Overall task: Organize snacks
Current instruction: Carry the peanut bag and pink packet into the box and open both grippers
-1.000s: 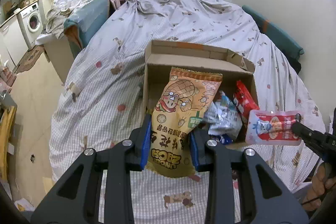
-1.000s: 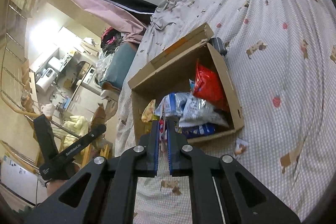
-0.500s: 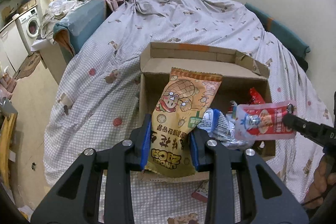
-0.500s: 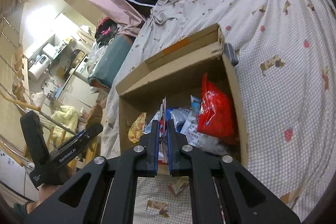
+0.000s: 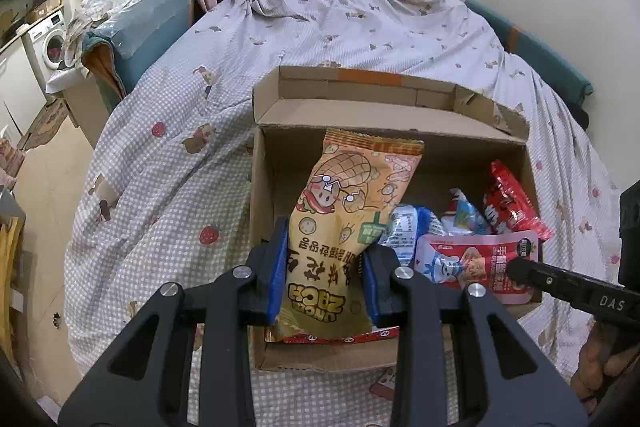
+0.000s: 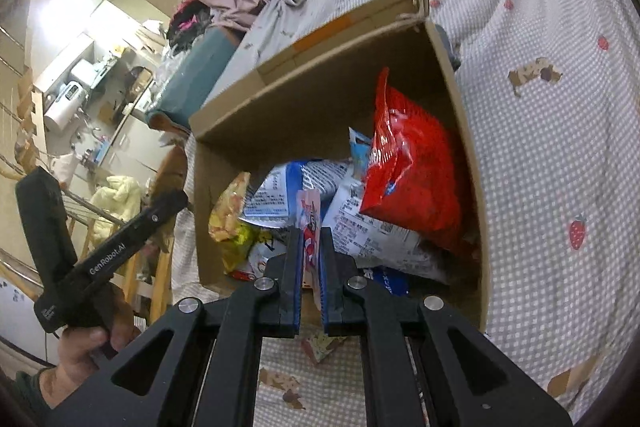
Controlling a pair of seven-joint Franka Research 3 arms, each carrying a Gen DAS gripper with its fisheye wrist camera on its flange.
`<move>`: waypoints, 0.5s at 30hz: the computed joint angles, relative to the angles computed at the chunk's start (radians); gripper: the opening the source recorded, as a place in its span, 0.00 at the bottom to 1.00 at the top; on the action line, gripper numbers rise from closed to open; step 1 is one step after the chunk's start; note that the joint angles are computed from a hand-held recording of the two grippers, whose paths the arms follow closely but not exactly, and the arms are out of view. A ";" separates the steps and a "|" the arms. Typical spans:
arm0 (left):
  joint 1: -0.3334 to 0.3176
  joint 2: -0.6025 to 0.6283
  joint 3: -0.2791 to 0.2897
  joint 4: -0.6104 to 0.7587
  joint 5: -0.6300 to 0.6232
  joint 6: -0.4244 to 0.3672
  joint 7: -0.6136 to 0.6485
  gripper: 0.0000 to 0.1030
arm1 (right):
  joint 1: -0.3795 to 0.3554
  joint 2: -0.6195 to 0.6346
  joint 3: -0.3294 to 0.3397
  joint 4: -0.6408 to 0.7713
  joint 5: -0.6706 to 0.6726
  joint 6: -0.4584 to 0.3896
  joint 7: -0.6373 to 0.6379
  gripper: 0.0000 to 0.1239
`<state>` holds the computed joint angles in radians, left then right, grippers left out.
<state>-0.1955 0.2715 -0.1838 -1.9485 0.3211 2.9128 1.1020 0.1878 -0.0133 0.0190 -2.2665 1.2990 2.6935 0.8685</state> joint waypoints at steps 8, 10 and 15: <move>0.015 0.038 -0.036 0.033 -0.053 -0.054 0.073 0.27 | 0.004 0.017 0.009 0.010 -0.052 0.016 0.046 0.09; 0.007 0.049 -0.034 0.043 -0.052 -0.069 0.081 0.29 | 0.005 0.019 0.010 0.006 -0.071 0.022 0.061 0.09; -0.002 0.081 -0.043 0.062 -0.058 -0.078 0.145 0.30 | 0.005 0.031 0.014 0.007 -0.153 -0.004 0.129 0.10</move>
